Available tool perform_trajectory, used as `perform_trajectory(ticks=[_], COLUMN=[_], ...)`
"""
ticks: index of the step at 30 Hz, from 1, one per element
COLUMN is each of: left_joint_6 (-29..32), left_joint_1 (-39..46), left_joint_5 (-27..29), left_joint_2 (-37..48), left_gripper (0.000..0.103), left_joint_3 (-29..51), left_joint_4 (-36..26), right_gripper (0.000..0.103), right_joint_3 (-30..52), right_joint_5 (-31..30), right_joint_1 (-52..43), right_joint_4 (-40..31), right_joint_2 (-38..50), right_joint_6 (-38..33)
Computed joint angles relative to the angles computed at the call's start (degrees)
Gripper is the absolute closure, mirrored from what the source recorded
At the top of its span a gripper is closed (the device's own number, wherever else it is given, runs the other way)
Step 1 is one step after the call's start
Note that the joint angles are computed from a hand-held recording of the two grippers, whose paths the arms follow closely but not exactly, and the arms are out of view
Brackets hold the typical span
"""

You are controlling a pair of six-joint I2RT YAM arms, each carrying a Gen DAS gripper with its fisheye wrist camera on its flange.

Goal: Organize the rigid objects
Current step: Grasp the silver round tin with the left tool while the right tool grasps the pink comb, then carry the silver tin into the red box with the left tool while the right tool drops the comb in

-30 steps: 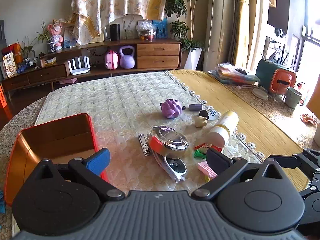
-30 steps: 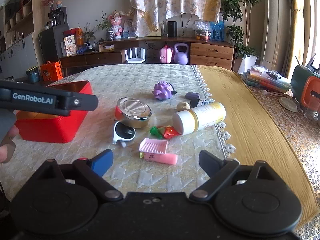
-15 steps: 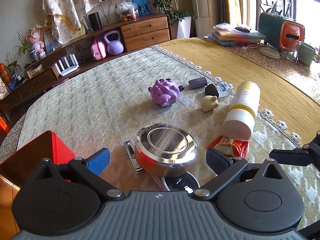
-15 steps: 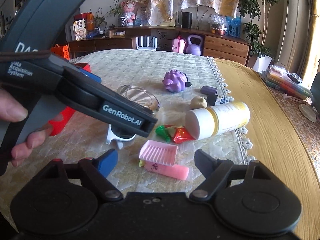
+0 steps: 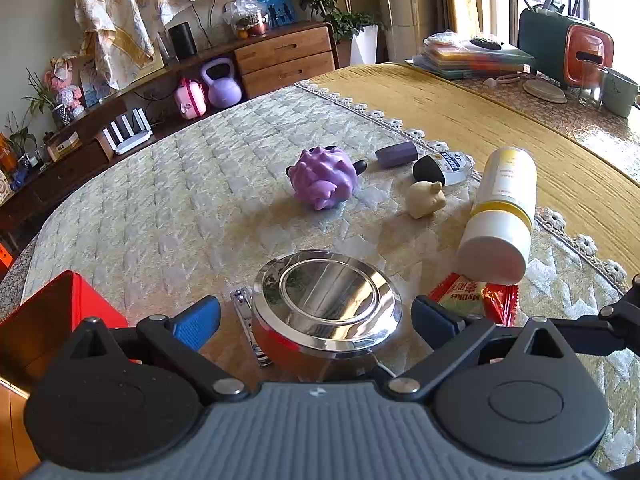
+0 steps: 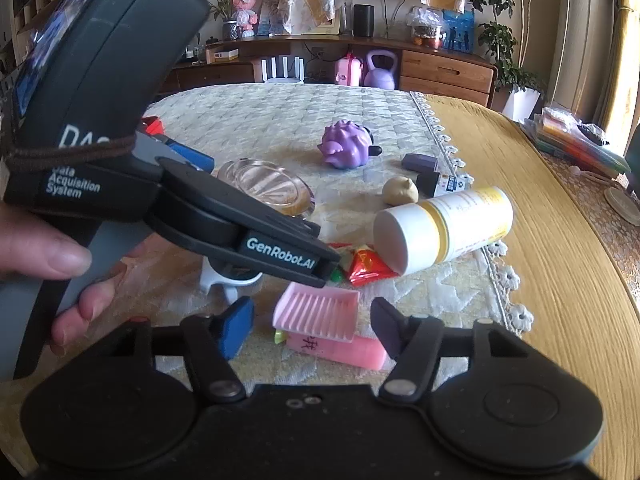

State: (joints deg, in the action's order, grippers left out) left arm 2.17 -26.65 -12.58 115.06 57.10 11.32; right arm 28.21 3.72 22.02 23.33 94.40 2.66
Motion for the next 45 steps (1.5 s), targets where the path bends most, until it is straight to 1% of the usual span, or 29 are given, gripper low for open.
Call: perform_trajectory(ticks=[3,5,6,7,9,17,22,31,36,41,45], left_joint_6=[0.2,0.2,0.3,0.3,0.4,-0.6,-2.4,-5.2,-5.1,-4.6,-3.8], left_joint_1=[0.3,0.5,0.6,0.6,0.9,1.5,2.7,4.6,6.8,10.1,14.0], left_joint_5=[1.1,1.4,1.6,1.7,2.2,2.2,3.6,6.3,8.4,10.1,11.7], left_joint_2=[0.0,0.0,0.0,0.0,0.1,-0.7,-3.6,-13.2,-20.3,-27.0,-31.3], left_gripper=[0.008,0.009,0.011,0.018,0.024,0.024,0.024,0.024,0.024,0.024,0.024], left_joint_3=[-0.2,-0.3,-0.4,-0.5,-0.3,-1.1,-2.7,-7.0,-10.9,-14.1,-16.1], left_joint_4=[0.6,0.9,1.3,1.5,1.2,1.8,1.4,-2.4,-4.1,-6.6,-8.5], right_gripper=[0.048,0.053,0.054,0.056,0.058,0.059,0.059,0.059,0.059,0.059,0.059], right_joint_3=[0.2,0.4,0.6,0.6,0.6,0.0,-1.1,-2.8,-2.5,-0.4,2.5], right_joint_5=[0.3,0.6,0.7,0.8,1.3,3.0,3.8,5.9,7.4,9.4,10.2], right_joint_1=[0.3,0.4,0.4,0.4,0.7,1.1,1.2,3.7,6.5,10.6,13.8], right_joint_4=[-0.4,-0.9,-1.1,-1.2,-1.2,-0.6,-0.5,-4.5,-8.3,-10.9,-12.3], right_joint_2=[-0.4,-0.4,-0.3,-0.4,-0.4,-0.9,-3.2,-11.5,-16.4,-18.4,-17.7], right_joint_6=[0.4,1.0,1.3,1.4,1.6,1.9,2.5,3.2,3.7,3.4,2.9])
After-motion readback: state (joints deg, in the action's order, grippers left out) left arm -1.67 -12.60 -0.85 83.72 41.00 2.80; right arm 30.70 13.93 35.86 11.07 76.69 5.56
